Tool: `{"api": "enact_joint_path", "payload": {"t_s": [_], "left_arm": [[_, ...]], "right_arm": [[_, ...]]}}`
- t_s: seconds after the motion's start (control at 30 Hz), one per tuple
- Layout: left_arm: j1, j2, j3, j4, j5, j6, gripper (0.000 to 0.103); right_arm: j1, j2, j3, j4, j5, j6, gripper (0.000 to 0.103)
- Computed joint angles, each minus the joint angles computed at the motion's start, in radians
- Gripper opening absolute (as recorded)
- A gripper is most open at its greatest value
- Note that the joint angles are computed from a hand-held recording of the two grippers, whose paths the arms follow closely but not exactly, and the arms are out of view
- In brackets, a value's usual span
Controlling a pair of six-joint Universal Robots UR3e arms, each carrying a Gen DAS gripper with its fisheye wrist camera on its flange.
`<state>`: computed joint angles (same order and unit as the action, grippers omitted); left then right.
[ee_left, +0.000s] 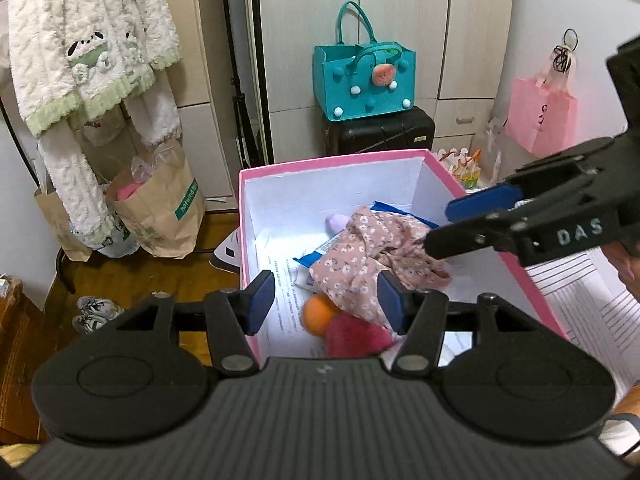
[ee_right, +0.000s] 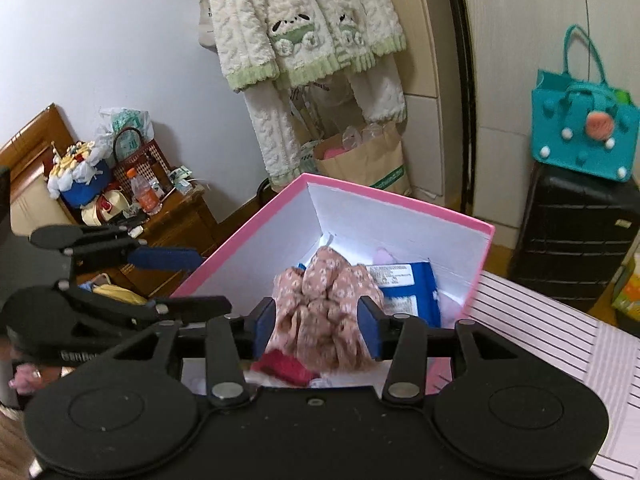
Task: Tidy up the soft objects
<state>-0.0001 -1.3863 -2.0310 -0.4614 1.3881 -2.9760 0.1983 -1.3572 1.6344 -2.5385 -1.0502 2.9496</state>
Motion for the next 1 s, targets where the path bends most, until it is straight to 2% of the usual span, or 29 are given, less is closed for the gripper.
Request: {"api": "enact_joint_path", "payload": {"t_s": [0.13, 0.37, 0.5, 0.7, 0.83, 0.9, 1.0], "left_arm": [[-0.013, 0.071, -0.033, -0.029, 0.018, -0.01, 0.059], [-0.032, 0.22, -0.065, -0.14, 0.025, -0.022, 0.062], [-0.08, 0.272, -0.068, -0.158, 0.074, -0.048, 0.07], [-0.165, 0.332, -0.071, -0.206, 0.127, -0.082, 0.074], [-0.202, 0.367, -0.064, -0.259, 0.129, -0.103, 0.081], [-0.227, 0.379, -0.06, -0.279, 0.14, -0.12, 0.085], [-0.271, 0.387, -0.054, -0.292, 0.164, -0.152, 0.097]], "right_arm": [[-0.01, -0.109, 0.094, 0.001, -0.012, -0.026, 0.056], [-0.032, -0.311, 0.249, 0.019, -0.017, -0.07, 0.057], [-0.052, -0.428, 0.328, 0.037, -0.012, -0.092, 0.062], [-0.09, -0.604, 0.419, 0.1, -0.017, -0.139, 0.078], [-0.126, -0.73, 0.475, 0.149, -0.023, -0.164, 0.095], [-0.109, -0.769, 0.482, 0.17, -0.084, -0.153, 0.099], [-0.024, -0.791, 0.46, 0.219, -0.247, -0.114, 0.1]]}}
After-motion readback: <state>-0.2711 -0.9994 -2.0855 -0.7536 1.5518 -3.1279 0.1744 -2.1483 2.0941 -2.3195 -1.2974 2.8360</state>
